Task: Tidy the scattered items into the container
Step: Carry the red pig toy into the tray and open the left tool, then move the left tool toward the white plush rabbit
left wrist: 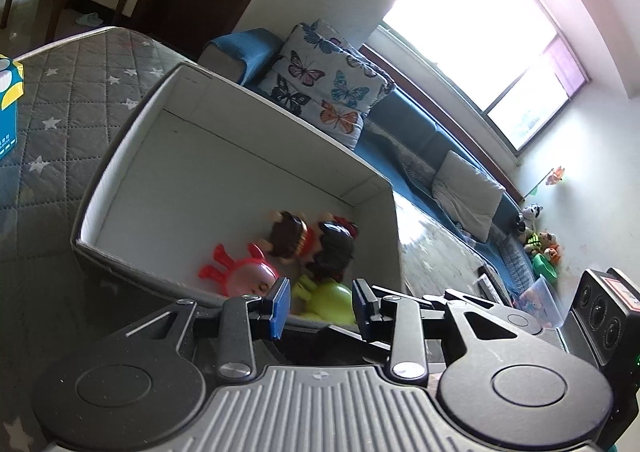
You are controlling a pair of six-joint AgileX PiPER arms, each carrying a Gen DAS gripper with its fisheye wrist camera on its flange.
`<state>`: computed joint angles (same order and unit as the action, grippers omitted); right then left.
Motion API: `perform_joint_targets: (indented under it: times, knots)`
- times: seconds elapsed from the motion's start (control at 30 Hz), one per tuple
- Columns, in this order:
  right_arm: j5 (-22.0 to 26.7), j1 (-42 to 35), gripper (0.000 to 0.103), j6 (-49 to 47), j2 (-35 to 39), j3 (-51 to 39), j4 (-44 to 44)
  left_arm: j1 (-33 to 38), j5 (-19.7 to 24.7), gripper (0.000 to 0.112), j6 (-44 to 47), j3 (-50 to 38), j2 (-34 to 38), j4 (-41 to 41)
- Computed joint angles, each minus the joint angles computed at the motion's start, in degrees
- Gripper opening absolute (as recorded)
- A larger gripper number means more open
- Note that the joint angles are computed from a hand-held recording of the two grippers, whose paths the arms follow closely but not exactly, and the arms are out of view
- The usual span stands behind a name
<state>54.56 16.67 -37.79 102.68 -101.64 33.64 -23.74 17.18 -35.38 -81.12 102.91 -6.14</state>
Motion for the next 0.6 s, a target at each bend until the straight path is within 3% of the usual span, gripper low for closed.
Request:
perform_joint_targets:
  times: [0.3,0.37,0.6]
  knots:
    - [-5.2,-3.3,0.062,-4.2,-12.5,16.2,2.7,-4.9,-1.4,0.036,-9.3,3.8,-2.6,8.4]
    - [-6.3,-4.0,0.07,-4.9,-15.0,19.4,2.9,-6.2,-1.7,0.036,-11.6,4.7,-2.9,10.3]
    - [-8.9,-7.4,0.074,-8.7,-23.6,29.9,4.3,-9.7,-2.8,0.036,-16.5,7.0,-3.2,14.0]
